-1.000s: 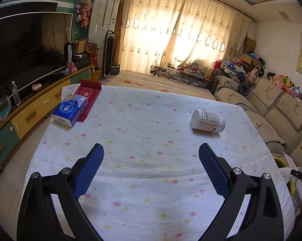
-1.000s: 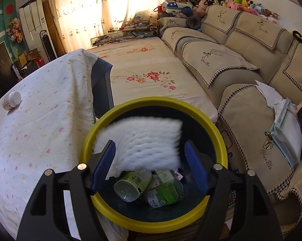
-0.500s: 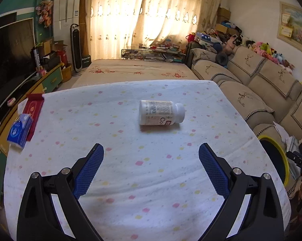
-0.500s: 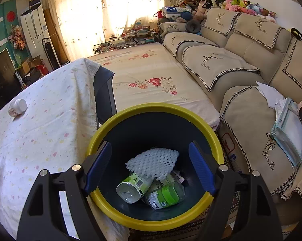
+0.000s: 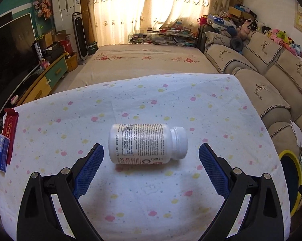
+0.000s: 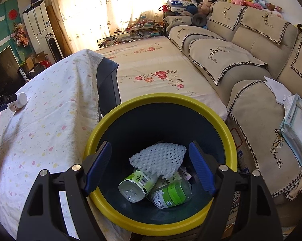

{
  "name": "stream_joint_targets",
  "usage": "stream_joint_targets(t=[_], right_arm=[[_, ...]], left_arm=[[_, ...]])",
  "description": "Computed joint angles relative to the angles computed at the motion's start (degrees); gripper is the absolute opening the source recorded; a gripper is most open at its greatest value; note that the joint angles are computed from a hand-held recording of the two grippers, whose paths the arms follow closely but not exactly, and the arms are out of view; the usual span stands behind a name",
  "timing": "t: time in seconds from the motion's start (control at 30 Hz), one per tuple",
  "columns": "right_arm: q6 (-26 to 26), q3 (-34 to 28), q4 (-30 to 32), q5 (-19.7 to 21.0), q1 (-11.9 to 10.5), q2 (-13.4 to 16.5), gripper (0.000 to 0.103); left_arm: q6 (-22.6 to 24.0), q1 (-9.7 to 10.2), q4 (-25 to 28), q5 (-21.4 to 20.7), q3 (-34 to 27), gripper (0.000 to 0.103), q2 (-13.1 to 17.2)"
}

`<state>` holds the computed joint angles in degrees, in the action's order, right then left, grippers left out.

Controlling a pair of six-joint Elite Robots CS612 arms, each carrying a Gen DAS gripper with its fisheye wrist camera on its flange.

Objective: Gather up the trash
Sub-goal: 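Grasp the white pill bottle with the left tool, then carry the pill bottle over the bin and open the left tool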

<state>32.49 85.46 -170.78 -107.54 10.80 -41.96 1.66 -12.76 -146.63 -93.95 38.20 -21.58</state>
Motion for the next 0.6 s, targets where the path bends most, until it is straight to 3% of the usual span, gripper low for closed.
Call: stream_joint_targets(t=[0.23, 0.4, 0.47, 0.6], right_arm=[[0.0, -0.3, 0.1, 0.7, -0.2, 0.3, 0.075], [0.0, -0.7, 0.4, 1.5, -0.3, 0.6, 0.075], [0.0, -0.7, 0.4, 1.7, -0.3, 0.7, 0.075], [-0.2, -0.5, -0.2, 1.8, -0.1, 0.6, 0.075]], left_arm=[[-1.4, 0.16, 9.3, -0.7, -11.3, 0.094, 5.9], [-1.2, 0.19, 10.9, -0.8, -15.2, 0.094, 8.0], [-1.3, 0.30, 11.5, -1.5, -16.3, 0.085, 8.6], [-1.7, 0.43, 9.0, -1.2, -11.9, 0.085, 6.3]])
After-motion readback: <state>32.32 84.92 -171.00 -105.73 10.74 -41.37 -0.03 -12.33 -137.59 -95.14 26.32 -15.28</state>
